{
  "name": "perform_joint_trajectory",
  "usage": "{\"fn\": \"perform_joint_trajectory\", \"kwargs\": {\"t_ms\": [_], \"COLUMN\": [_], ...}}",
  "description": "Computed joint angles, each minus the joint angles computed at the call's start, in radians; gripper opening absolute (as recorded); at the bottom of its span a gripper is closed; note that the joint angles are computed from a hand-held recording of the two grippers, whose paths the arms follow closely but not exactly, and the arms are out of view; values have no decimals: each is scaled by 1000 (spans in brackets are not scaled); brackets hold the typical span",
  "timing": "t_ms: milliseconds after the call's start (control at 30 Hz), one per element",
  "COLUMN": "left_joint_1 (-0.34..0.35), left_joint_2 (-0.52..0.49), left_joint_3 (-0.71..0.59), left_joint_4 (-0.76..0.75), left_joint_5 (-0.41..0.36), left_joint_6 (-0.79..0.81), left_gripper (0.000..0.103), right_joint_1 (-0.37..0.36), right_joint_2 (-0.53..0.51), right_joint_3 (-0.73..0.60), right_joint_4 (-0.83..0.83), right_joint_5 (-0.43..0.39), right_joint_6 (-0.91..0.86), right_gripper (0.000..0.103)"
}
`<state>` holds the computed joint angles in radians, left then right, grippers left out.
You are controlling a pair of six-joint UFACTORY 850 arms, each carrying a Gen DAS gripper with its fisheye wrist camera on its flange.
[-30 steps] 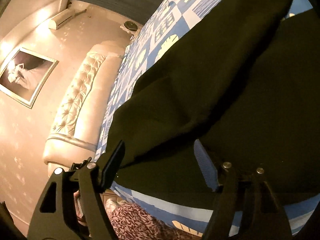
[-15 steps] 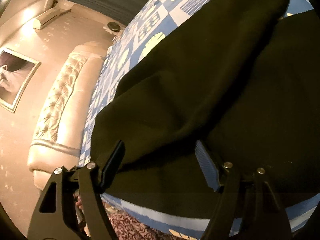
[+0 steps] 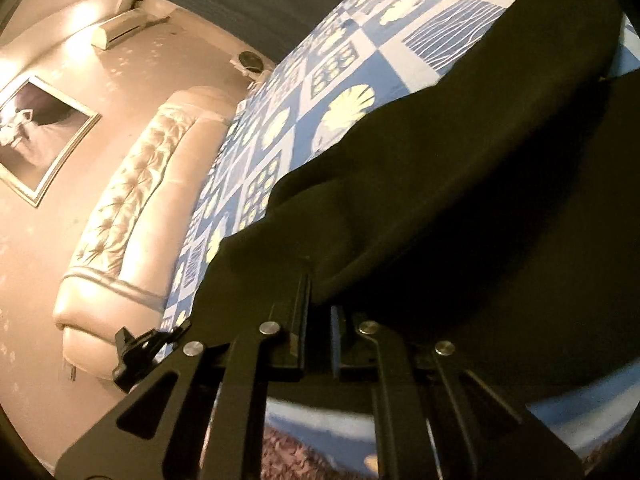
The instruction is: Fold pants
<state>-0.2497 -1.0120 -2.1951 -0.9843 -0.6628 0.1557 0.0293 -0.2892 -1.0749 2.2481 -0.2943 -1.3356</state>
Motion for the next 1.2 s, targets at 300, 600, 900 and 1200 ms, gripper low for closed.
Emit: {"fn": "perform_joint_trajectory", "kwargs": {"t_ms": [300, 600, 900, 1200], "left_joint_1": [21, -37, -63, -176], "left_joint_2": [-16, 144, 138, -51], "left_joint_3": [40, 161, 95, -217], "left_joint_4": [-9, 369, 374, 419], "left_joint_5": [-46, 171, 182, 7], "left_joint_6": [56, 56, -1, -54], "left_gripper": [12, 48, 53, 60], "right_joint_1": [2, -122, -534, -622], "right_joint_2": [-18, 154, 109, -63], "right_joint_3": [70, 160, 146, 11], "right_joint_4": [-90, -71, -60, -221], "right_joint_5": [-62, 3, -9, -111], "right_joint_6": [140, 81, 124, 219], "right_gripper": [10, 56, 59, 36]}}
